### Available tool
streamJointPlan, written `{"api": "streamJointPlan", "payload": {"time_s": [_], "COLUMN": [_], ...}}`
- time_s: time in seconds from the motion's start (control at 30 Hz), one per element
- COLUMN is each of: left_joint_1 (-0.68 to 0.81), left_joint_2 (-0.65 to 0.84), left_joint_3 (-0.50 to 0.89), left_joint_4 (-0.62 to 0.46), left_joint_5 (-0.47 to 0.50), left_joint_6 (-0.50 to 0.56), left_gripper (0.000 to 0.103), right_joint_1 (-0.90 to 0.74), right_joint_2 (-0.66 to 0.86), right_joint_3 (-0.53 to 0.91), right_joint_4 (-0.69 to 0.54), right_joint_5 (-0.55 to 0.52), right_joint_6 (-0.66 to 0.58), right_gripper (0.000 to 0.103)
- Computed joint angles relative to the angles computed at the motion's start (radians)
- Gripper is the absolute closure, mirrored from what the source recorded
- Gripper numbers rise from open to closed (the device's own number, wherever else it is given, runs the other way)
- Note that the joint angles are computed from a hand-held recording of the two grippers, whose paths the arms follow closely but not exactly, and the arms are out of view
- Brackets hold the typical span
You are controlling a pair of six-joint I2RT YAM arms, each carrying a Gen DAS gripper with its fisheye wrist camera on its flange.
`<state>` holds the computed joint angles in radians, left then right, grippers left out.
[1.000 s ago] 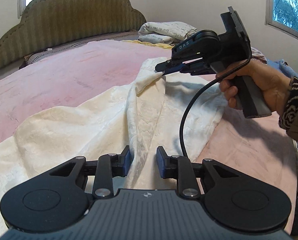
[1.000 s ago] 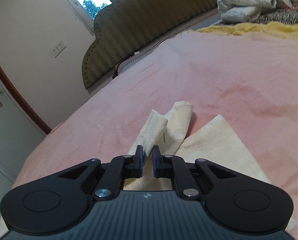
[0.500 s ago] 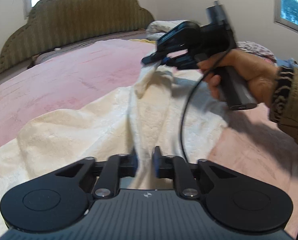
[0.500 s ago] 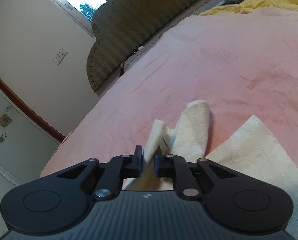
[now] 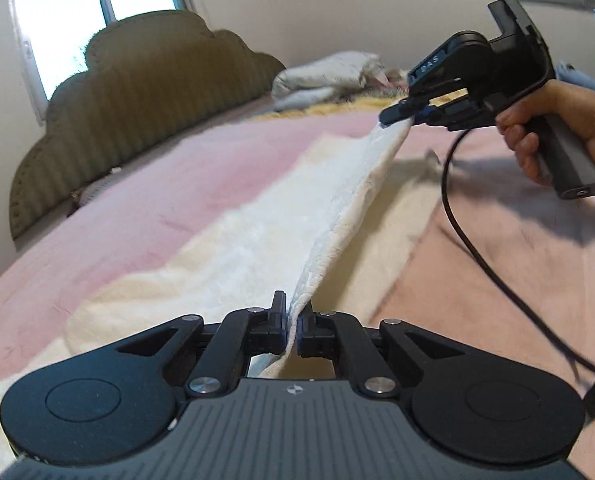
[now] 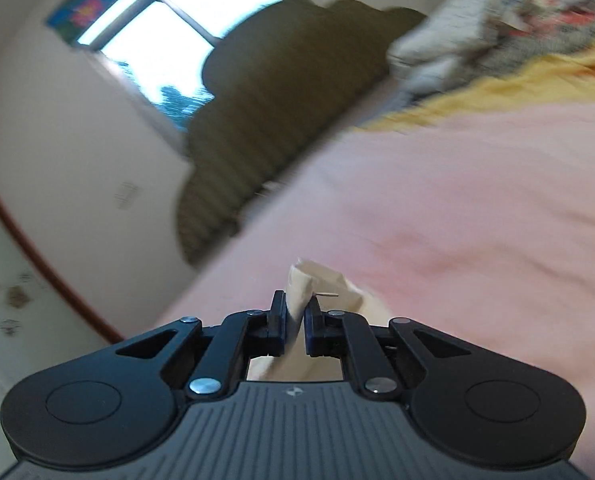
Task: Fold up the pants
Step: 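Open both grippers and release the folded pants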
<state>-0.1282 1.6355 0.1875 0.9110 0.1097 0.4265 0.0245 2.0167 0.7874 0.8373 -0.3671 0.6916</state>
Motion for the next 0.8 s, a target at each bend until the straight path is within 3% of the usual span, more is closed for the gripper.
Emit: {"api": "streamJointPlan", "payload": {"time_s": [0.23,0.33,0.4,0.43,0.53,0.57,0.6,0.67,0.73,0.8], "left_joint_1": [0.029,-0.002,-0.006,-0.004,0.035,0.064,0.097,0.168,0.206,0.228], "left_joint_2": [-0.011,0.077,0.078,0.058,-0.094,-0.149,-0.206,-0.295,-0.326,-0.312], "left_joint_3": [-0.035,-0.031,-0.040,-0.054,-0.063,-0.063,-0.055,-0.038,-0.024,-0.013], "left_joint_4": [0.033,0.100,0.122,0.120,-0.042,-0.107,-0.187,-0.312,-0.335,-0.291], "left_joint_5": [0.038,-0.011,-0.021,-0.018,0.053,0.102,0.165,0.288,0.339,0.324], "left_joint_6": [0.075,0.110,0.123,0.125,0.126,0.122,0.112,0.082,0.027,-0.028], "left_gripper": [0.097,0.096,0.085,0.084,0.075,0.067,0.054,0.041,0.035,0.035], "right_joint_1": [0.001,0.016,0.020,0.026,0.039,0.046,0.056,0.093,0.133,0.154], "right_joint_2": [-0.017,-0.057,-0.047,-0.045,-0.092,-0.112,-0.147,-0.202,-0.241,-0.250], "right_joint_3": [-0.134,-0.125,-0.079,-0.071,-0.076,-0.078,-0.093,-0.125,-0.162,-0.148], "right_joint_4": [0.057,-0.041,-0.141,-0.157,-0.224,-0.251,-0.284,-0.293,-0.244,-0.225], "right_joint_5": [0.055,0.093,0.104,0.113,0.148,0.173,0.225,0.373,0.517,0.518], "right_joint_6": [0.008,-0.093,-0.148,-0.165,-0.220,-0.241,-0.270,-0.315,-0.354,-0.410], "right_gripper": [0.094,0.094,0.094,0.094,0.090,0.080,0.063,0.041,0.040,0.040]}}
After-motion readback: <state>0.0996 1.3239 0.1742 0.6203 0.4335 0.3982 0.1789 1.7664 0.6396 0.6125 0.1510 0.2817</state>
